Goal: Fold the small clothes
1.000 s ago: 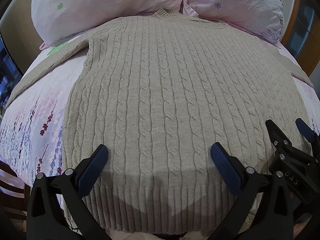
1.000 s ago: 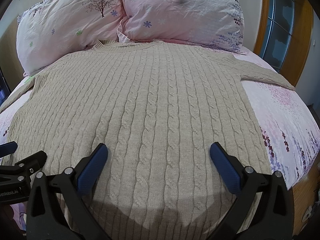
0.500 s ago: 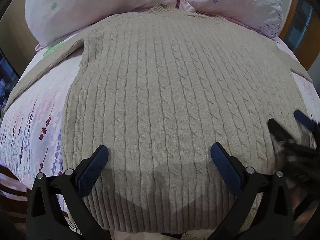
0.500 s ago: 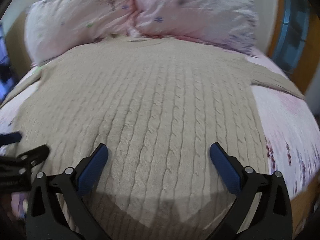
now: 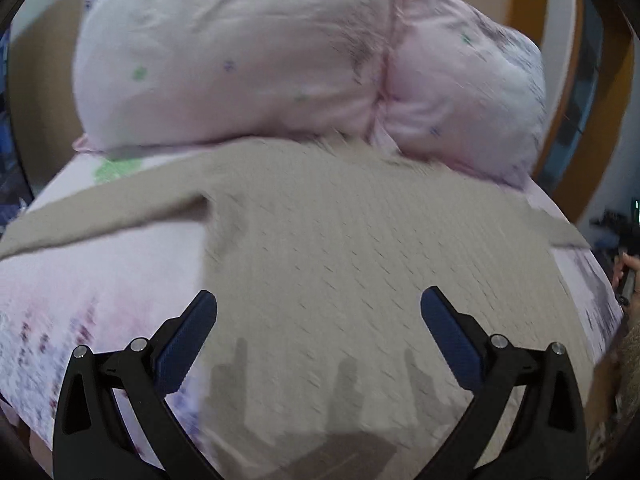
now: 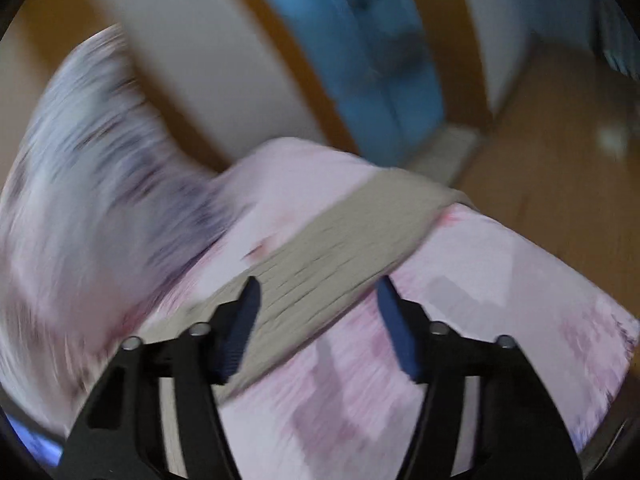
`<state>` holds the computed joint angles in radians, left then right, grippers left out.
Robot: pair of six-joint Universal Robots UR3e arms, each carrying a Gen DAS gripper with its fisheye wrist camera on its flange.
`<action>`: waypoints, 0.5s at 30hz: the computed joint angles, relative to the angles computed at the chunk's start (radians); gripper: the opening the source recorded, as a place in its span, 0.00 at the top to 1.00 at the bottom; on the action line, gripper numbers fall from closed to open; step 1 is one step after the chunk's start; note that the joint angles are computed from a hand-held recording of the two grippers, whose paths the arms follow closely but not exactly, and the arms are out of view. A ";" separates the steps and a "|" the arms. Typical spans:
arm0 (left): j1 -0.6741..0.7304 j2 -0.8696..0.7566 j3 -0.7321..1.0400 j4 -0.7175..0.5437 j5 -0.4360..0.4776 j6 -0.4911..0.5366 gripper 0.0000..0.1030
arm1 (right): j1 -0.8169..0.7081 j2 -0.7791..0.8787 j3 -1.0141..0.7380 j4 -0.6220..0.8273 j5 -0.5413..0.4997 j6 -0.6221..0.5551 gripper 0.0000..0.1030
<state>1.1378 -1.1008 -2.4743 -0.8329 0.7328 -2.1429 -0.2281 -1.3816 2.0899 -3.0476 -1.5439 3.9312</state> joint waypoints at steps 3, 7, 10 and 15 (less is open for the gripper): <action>-0.024 -0.143 0.032 0.199 0.026 -0.116 0.01 | -0.075 0.046 0.001 0.000 0.022 0.067 0.62; -0.002 -0.276 0.130 0.254 0.030 -0.224 0.01 | -0.104 0.086 -0.002 -0.026 0.037 0.105 0.62; 0.016 -0.369 0.205 0.280 0.030 -0.300 0.01 | -0.101 0.123 -0.023 -0.052 -0.003 0.123 0.72; 0.068 -0.484 0.287 0.334 0.037 -0.354 0.01 | 0.009 0.168 -0.116 -0.124 -0.158 0.084 0.93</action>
